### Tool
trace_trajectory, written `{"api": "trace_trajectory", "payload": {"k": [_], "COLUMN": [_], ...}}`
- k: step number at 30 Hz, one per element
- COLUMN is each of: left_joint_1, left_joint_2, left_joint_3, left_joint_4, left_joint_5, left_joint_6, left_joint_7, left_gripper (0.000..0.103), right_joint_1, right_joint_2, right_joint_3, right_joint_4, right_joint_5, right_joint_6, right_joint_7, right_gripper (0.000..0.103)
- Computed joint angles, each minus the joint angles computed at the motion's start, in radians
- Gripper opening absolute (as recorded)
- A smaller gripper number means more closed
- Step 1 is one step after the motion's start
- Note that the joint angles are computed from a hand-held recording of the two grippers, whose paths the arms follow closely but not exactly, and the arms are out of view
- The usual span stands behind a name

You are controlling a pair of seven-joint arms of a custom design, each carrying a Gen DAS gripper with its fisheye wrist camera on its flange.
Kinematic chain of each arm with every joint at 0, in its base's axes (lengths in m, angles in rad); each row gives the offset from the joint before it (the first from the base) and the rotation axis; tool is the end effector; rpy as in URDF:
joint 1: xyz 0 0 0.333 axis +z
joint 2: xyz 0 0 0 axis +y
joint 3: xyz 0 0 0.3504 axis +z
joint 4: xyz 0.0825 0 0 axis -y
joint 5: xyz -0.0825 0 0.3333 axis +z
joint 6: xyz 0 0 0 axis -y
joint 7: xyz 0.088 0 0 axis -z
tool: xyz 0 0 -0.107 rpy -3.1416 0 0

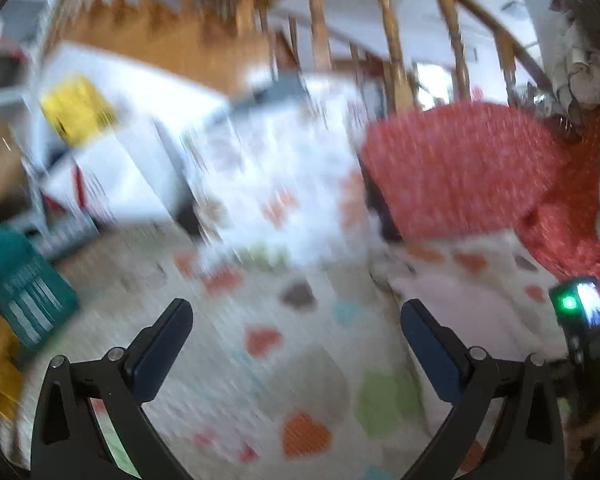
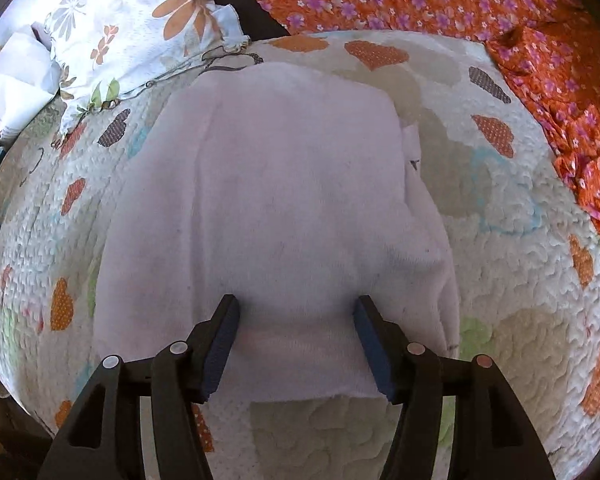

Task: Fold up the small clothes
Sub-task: 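Pull both tools back from the folded cardigan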

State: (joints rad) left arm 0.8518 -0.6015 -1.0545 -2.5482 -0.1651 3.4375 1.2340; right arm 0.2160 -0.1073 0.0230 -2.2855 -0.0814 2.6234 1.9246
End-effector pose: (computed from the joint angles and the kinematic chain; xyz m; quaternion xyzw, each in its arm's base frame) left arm 0.3948 -0.1613 0.5740 -0.5795 0.5522 -0.3863 0.4582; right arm 0.4762 0.1184 0.5090 -0.6710 0.7073 -0.1289 0.1812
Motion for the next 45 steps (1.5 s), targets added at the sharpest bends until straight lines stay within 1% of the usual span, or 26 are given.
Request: {"api": "trace_trajectory", "payload": {"k": [1,2,3,4,5,7,9,10,11,12,13,14,16,17,18,19,20,22,23,24,26,30,33,38,45], "left_joint_1": [0.007,-0.014,-0.058,-0.121,-0.169,-0.248,-0.316,-0.37,-0.408,-0.411,-0.391,-0.38,-0.334,-0.318,-0.308,-0.283,-0.257,-0.211,-0.193,-0.185,-0.183,-0.211,-0.242,-0.294,-0.423], "left_joint_2": [-0.028,-0.02,0.006,0.047,0.07,0.121,0.163,0.191,0.21,0.215,0.216,0.223,0.229,0.241,0.252,0.258,0.261,0.271,0.281,0.292,0.324,0.381,0.406,0.426,0.457], "left_joint_3": [-0.006,0.019,0.051,0.096,0.131,0.18,0.222,0.259,0.287,0.279,0.251,0.237,0.189,0.174,0.164,0.141,0.119,0.077,0.06,0.052,0.045,0.062,0.087,0.138,0.267], "left_joint_4": [-0.007,-0.013,-0.016,-0.013,-0.015,-0.005,0.004,0.01,0.015,0.02,0.027,0.036,0.054,0.062,0.068,0.074,0.08,0.088,0.094,0.098,0.111,0.133,0.142,0.144,0.149], "left_joint_5": [-0.034,0.002,0.007,0.013,0.011,0.01,0.006,0.009,0.007,-0.005,-0.017,-0.015,0.002,0.019,0.035,0.051,0.069,0.108,0.126,0.142,0.171,0.219,0.249,0.298,0.315], "left_joint_6": [0.02,0.036,0.043,0.036,0.028,0.017,0.003,-0.011,-0.023,-0.039,-0.067,-0.088,-0.149,-0.171,-0.188,-0.207,-0.224,-0.248,-0.259,-0.267,-0.29,-0.328,-0.348,-0.364,-0.396], "left_joint_7": [0.029,0.01,0.023,0.04,0.058,0.092,0.123,0.142,0.157,0.167,0.175,0.182,0.172,0.162,0.151,0.135,0.119,0.09,0.077,0.067,0.048,0.021,0.0,-0.034,-0.051], "left_gripper": [0.103,0.103,0.103,0.103,0.103,0.103,0.103,0.103,0.103,0.103,0.103,0.103,0.103,0.103,0.103,0.103,0.103,0.103,0.103,0.103,0.103,0.103,0.103,0.103,0.103], "right_joint_1": [-0.001,-0.002,-0.001,0.002,0.009,0.026,0.037,0.037,0.034,0.027,0.016,0.008,-0.016,-0.033,-0.04,-0.048,-0.035,-0.009,-0.012,-0.023,-0.038,-0.035,-0.037,-0.032,-0.027], "right_joint_2": [-0.002,-0.006,-0.012,-0.021,-0.037,-0.073,-0.103,-0.114,-0.122,-0.131,-0.138,-0.142,-0.147,-0.145,-0.139,-0.123,-0.102,-0.082,-0.079,-0.079,-0.081,-0.082,-0.075,-0.076,-0.076], "right_joint_3": [0.002,0.005,0.006,0.007,0.004,-0.008,-0.018,-0.02,-0.019,-0.015,-0.007,-0.001,0.012,0.021,0.022,0.025,0.011,-0.021,-0.021,-0.012,0.002,-0.002,0.005,0.005,0.004], "right_joint_4": [-0.001,-0.001,-0.004,-0.009,-0.018,-0.032,-0.027,-0.014,-0.004,0.004,0.009,0.01,-0.011,-0.032,-0.042,-0.043,-0.026,-0.013,-0.011,-0.012,-0.01,-0.016,-0.013,-0.022,-0.023], "right_joint_5": [-0.007,-0.014,-0.017,-0.014,0.009,0.066,0.108,0.113,0.108,0.092,0.062,0.034,-0.039,-0.085,-0.11,-0.135,-0.111,-0.03,-0.035,-0.069,-0.13,-0.138,-0.165,-0.175,-0.174], "right_joint_6": [-0.002,-0.006,-0.008,-0.005,0.001,0.004,-0.017,-0.042,-0.06,-0.074,-0.084,-0.085,-0.048,-0.011,0.008,0.002,-0.031,-0.042,-0.036,-0.032,-0.033,-0.037,-0.056,-0.056,-0.056], "right_joint_7": [0.011,0.022,0.028,0.031,0.017,-0.018,-0.041,-0.042,-0.039,-0.028,-0.009,0.006,0.048,0.085,0.107,0.13,0.108,0.033,0.026,0.042,0.07,0.061,0.071,0.07,0.074], "right_gripper": [0.064,0.064,0.064,0.064,0.064,0.064,0.065,0.066,0.069,0.07,0.072,0.073,0.074,0.074,0.074,0.074,0.074,0.074,0.074,0.074,0.074,0.074,0.074,0.074,0.075]}}
